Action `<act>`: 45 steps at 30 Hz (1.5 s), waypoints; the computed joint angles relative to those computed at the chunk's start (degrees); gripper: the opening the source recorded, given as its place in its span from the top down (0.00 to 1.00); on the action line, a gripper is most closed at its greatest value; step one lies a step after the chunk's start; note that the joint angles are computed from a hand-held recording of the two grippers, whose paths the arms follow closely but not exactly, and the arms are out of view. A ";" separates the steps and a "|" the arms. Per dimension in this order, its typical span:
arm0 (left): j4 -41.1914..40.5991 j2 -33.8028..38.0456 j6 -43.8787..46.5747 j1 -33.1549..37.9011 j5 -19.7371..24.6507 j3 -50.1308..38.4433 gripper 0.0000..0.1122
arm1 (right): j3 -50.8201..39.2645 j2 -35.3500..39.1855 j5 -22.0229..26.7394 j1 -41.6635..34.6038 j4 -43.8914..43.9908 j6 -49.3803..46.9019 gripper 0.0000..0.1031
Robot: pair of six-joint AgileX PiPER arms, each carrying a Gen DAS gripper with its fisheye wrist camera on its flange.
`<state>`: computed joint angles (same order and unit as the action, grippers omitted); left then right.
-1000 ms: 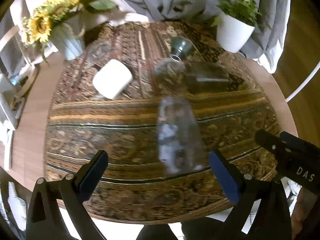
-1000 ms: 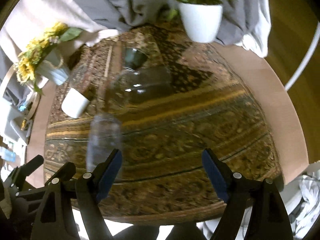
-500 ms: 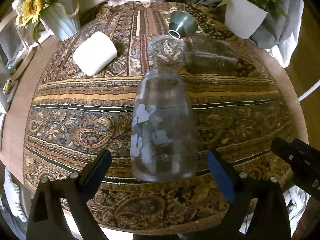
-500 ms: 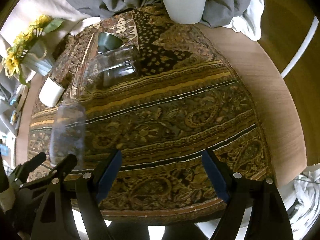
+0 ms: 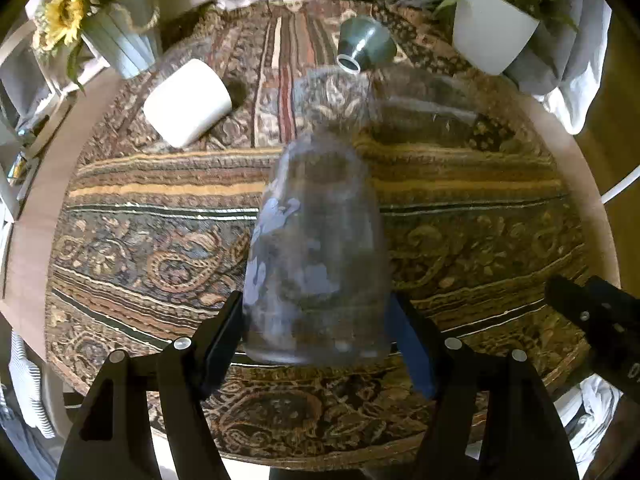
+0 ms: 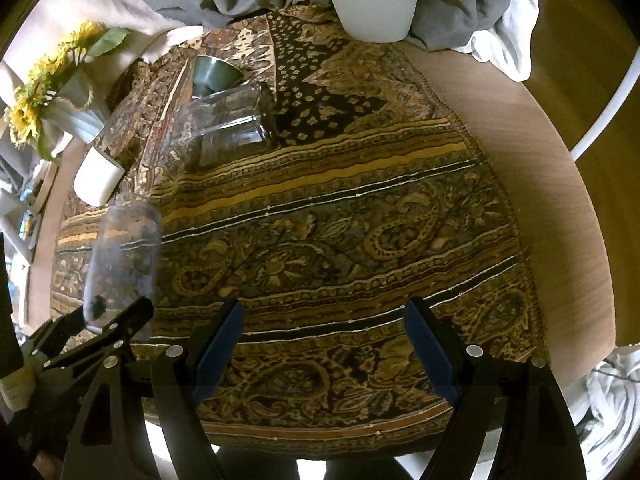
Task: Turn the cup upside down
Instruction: 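Rotate the held jar with the right gripper so its opening faces down, then lower the inverted jar onto the cloth and open the right gripper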
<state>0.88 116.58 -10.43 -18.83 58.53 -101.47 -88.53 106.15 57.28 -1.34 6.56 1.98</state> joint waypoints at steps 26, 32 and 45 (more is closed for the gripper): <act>-0.36 3.13 3.30 1.62 5.94 -14.02 0.37 | -8.56 1.99 1.80 1.27 3.80 -0.18 0.21; -0.99 1.15 3.25 1.91 4.54 -10.52 0.37 | -8.61 2.26 2.33 1.85 2.93 -0.08 0.21; 0.21 -1.76 1.90 2.05 0.69 -6.15 0.18 | -7.02 0.20 1.46 3.40 0.37 1.23 0.19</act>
<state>1.09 114.82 -8.54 -16.78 59.22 -107.62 -95.55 106.35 58.74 2.06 6.93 3.20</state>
